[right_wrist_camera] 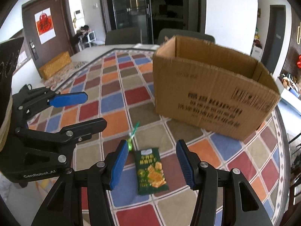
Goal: Organize snacks
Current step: 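Move both tools back toward the green lollipop and cracker packet, then grasp the green lollipop with the left tool while the right tool grasps the green cracker packet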
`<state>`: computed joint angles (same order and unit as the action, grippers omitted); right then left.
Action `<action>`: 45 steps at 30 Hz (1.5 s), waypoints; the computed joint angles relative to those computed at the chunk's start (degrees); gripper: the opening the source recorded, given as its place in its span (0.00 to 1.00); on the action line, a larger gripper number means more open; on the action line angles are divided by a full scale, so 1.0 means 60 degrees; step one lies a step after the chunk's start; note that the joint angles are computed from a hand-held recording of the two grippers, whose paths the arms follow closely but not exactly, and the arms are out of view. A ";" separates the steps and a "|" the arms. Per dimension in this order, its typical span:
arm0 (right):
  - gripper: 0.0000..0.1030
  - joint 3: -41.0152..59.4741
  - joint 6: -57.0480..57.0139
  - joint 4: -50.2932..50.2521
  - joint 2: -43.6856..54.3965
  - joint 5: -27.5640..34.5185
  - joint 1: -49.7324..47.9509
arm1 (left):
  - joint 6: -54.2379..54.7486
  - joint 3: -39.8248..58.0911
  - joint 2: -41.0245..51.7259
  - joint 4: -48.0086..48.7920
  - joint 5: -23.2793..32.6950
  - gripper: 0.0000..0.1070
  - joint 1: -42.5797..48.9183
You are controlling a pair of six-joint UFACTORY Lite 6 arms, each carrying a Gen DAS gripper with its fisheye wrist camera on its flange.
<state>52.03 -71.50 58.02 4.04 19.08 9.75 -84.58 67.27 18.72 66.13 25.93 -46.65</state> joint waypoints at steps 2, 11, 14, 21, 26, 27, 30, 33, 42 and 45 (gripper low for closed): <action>0.52 -0.0114 0.0007 -0.0037 0.0159 -0.0068 0.0037 | -0.0018 -0.0137 0.0068 0.0054 -0.0246 0.53 0.0046; 0.52 -0.0184 0.0065 -0.0120 0.1173 -0.0211 0.0252 | -0.0163 -0.0536 0.0627 0.0408 -0.1231 0.52 0.0390; 0.52 -0.0107 0.0157 -0.0222 0.1525 -0.0355 0.0386 | -0.0318 -0.0577 0.0809 0.0669 -0.1488 0.52 0.0528; 0.52 0.0085 0.0630 -0.0790 0.2088 -0.0784 0.0680 | -0.0452 -0.0355 0.1450 0.1103 -0.2033 0.52 0.0848; 0.52 0.0207 0.0606 -0.0820 0.2437 -0.0934 0.0752 | -0.0683 -0.0007 0.1910 0.1374 -0.2255 0.52 0.1027; 0.52 0.0236 0.0585 -0.0797 0.2492 -0.0948 0.0743 | -0.0667 0.0057 0.1984 0.1356 -0.2282 0.52 0.1054; 0.52 0.0364 0.0537 -0.0742 0.2703 -0.0942 0.0702 | -0.0352 0.0396 0.2335 0.0974 -0.2434 0.52 0.1197; 0.52 0.0498 0.0579 -0.0752 0.2899 -0.0992 0.0722 | -0.0283 0.0604 0.2543 0.0826 -0.2547 0.49 0.1310; 0.46 0.0729 0.0031 -0.0066 0.3146 -0.1046 0.0771 | 0.0674 0.1028 0.2954 -0.0427 -0.2981 0.24 0.1485; 0.43 0.0652 -0.0493 0.0430 0.3096 -0.0976 0.0673 | 0.0214 0.0993 0.2937 -0.0045 -0.2961 0.24 0.1419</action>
<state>55.94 -74.46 60.60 22.61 13.22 13.79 -83.30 73.23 36.34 65.86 8.17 -38.14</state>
